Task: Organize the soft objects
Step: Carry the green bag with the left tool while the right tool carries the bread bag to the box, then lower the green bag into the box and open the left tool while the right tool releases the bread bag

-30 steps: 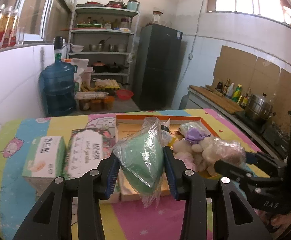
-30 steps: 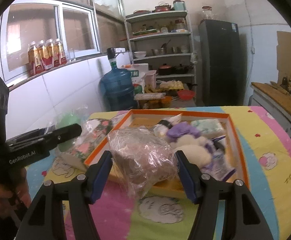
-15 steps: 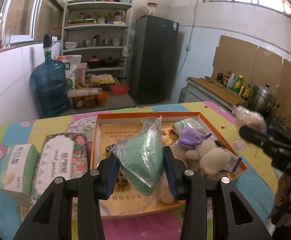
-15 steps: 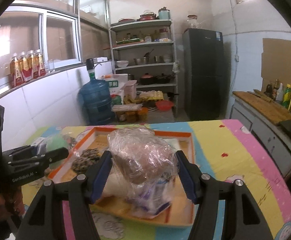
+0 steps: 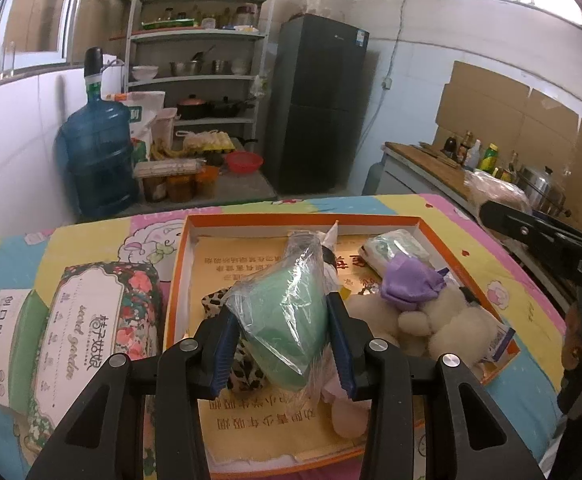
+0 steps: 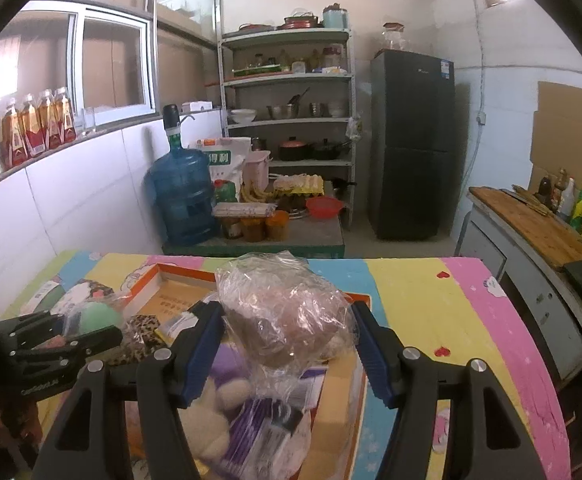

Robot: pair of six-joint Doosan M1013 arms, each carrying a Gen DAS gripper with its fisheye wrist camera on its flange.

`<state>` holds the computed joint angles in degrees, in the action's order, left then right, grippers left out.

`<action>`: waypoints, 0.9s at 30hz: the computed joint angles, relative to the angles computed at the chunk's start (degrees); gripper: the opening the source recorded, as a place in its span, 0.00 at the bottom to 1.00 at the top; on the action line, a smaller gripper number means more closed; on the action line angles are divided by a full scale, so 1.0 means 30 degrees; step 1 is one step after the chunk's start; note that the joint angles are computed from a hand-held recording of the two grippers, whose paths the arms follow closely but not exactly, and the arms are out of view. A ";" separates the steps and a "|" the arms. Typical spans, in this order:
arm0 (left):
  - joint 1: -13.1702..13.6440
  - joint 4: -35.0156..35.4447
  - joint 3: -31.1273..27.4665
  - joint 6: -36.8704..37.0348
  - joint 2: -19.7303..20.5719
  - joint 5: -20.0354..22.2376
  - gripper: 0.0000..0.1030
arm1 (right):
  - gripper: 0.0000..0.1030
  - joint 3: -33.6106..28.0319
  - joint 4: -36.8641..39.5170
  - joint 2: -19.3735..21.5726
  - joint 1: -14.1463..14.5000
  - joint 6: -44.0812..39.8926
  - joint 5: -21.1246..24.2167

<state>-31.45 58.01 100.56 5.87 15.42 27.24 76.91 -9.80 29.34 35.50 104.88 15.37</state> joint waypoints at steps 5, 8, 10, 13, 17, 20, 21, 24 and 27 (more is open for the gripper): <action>0.0193 -0.0848 -0.0205 0.0775 0.0192 -0.0292 0.42 | 0.63 -0.1488 0.2424 0.0957 -0.0191 -0.2419 0.1169; 0.0314 -0.1435 -0.0264 0.1264 0.0310 -0.0409 0.42 | 0.63 -0.2114 0.2625 0.1489 -0.0225 -0.2352 0.1723; 0.0411 -0.2048 -0.0342 0.1786 0.0406 -0.0453 0.42 | 0.63 -0.2358 0.2976 0.1771 -0.0268 -0.2455 0.2009; 0.0502 -0.2632 -0.0383 0.2292 0.0536 -0.0550 0.42 | 0.63 -0.2624 0.3171 0.2116 -0.0327 -0.2393 0.2380; 0.0630 -0.3473 -0.0393 0.2970 0.0679 -0.0856 0.42 | 0.63 -0.2716 0.3241 0.2300 -0.0381 -0.2363 0.2566; 0.0742 -0.3875 -0.0436 0.3339 0.0809 -0.1004 0.42 | 0.63 -0.2744 0.3396 0.2362 -0.0394 -0.2573 0.2632; 0.0749 -0.3914 -0.0446 0.3366 0.0837 -0.1014 0.42 | 0.63 -0.2765 0.3546 0.2396 -0.0397 -0.2743 0.2689; 0.0775 -0.4138 -0.0464 0.3569 0.0929 -0.1107 0.42 | 0.63 -0.2865 0.3839 0.2488 -0.0413 -0.3124 0.2930; 0.0816 -0.4237 -0.0487 0.3711 0.1020 -0.1196 0.42 | 0.63 -0.2926 0.3958 0.2538 -0.0414 -0.3350 0.3062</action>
<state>-29.00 45.30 99.10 17.00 18.48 23.65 68.13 2.07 36.95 34.26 94.83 24.55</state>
